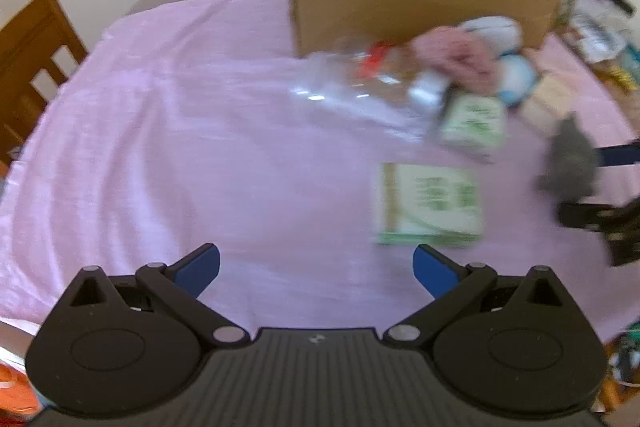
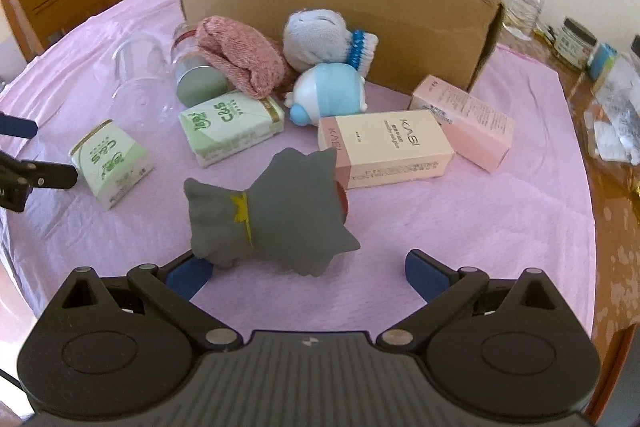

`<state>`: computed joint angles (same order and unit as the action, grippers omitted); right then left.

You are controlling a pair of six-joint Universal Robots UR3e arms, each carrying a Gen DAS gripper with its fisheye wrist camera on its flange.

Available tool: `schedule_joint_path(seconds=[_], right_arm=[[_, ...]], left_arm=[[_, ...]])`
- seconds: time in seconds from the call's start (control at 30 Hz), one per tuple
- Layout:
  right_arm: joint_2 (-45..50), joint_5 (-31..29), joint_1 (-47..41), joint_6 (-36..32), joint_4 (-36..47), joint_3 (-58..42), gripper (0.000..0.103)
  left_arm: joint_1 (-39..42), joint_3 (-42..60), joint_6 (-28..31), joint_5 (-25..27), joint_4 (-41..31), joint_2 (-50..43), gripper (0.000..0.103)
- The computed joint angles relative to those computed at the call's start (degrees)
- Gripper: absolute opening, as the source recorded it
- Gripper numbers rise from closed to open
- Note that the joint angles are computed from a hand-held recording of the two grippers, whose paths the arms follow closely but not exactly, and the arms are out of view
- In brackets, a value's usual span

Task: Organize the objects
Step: 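Lower the left tool over the C&S tissue pack while the right tool lowers onto the grey toy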

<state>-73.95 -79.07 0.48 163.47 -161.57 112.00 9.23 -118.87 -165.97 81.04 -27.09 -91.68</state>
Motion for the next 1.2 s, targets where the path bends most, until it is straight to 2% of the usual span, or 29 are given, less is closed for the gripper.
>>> schedule_joint_path(seconds=[0.07,0.13,0.4,0.63,0.83,1.1,1.2], right_arm=[[0.05,0.76,-0.46,-0.97,-0.47,0.32,0.103],[0.08,1.58,-0.99,-2.08,-0.31,0.25,0.103],[-0.07,4.28,-2.41,-5.9,0.14,0.43,0.103],[-0.87,6.39,-3.77,-8.31,-1.05,2.3,0.103],[-0.83,6.46,-3.91,-8.51,-0.57,1.94,0.103],[0.34,5.9,-1.96,-8.24,3.42,-2.13,0.103],[1.04,6.89,-1.27,-7.94,3.02,-3.23,0.101]], left_arm=[[-0.86,-0.15,-0.98,-2.16,-0.39,0.62,0.102],[-2.92,0.55,-2.74,-2.22,1.05,-0.6,0.102],[-11.59,7.09,-9.26,7.01,4.04,-9.52,0.103],[-12.16,7.61,-11.98,7.84,4.98,-10.61,0.101],[-12.7,8.44,-11.75,7.09,5.93,-11.61,0.094],[-11.53,8.17,-8.56,4.84,6.99,-11.13,0.073],[-10.48,7.71,-7.1,3.76,6.66,-10.5,0.071]])
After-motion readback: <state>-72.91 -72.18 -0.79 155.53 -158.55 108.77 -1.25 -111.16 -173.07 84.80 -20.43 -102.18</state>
